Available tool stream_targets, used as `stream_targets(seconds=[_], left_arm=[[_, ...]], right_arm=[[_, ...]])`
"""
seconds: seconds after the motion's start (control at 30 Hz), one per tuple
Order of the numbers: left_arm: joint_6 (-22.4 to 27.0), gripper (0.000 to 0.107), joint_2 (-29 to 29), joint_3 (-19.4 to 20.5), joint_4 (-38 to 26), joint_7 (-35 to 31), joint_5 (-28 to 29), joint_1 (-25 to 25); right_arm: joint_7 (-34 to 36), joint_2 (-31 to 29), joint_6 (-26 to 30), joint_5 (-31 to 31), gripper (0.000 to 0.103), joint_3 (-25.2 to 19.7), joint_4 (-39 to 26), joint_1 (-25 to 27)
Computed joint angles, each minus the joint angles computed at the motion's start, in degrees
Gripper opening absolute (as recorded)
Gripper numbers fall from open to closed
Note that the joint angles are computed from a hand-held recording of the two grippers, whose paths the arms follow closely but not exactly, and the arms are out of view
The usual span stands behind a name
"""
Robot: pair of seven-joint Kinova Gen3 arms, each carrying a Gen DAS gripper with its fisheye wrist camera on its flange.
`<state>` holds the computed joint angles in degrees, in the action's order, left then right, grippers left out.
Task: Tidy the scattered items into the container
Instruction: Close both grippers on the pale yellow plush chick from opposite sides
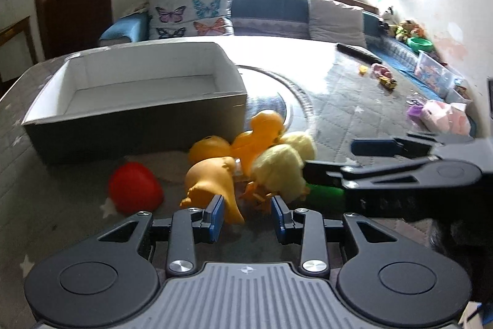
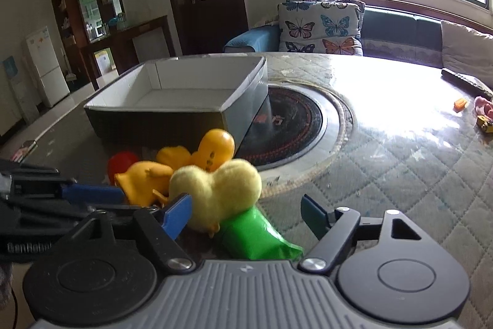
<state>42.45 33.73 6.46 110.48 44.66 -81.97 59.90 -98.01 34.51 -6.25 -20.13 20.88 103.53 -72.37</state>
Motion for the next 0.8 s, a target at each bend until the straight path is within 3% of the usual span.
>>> stream_targets(seconds=[0.2,0.3,0.57,0.8], left_arm=[[-1.05,0.037,0.30,-0.25,-0.76,-1.19,-2.57,-0.58],[-1.11,0.037,0.31,-0.06,-0.65,-0.40,-4.07,-1.13],[-1.10,0.037,0.39,0.84,-0.36,1.58,-7.33,-2.38],[-2.03,0.037,2.65,0.98,-3.65,-3.71,-5.57,-3.93]], right_arm=[[-0.48,-0.33,-1.38,1.75,0.069,-7.46,-1.54,7.46],[-1.33,-0.58,-2.02,3.00,0.064,-13.35,-2.10,13.16],[-2.35,1.14,0.17,3.74,0.060,-13.65,-4.19,14.78],[-4.42,2.66,1.23,10.01,0.055,-26.14,-6.47,25.52]])
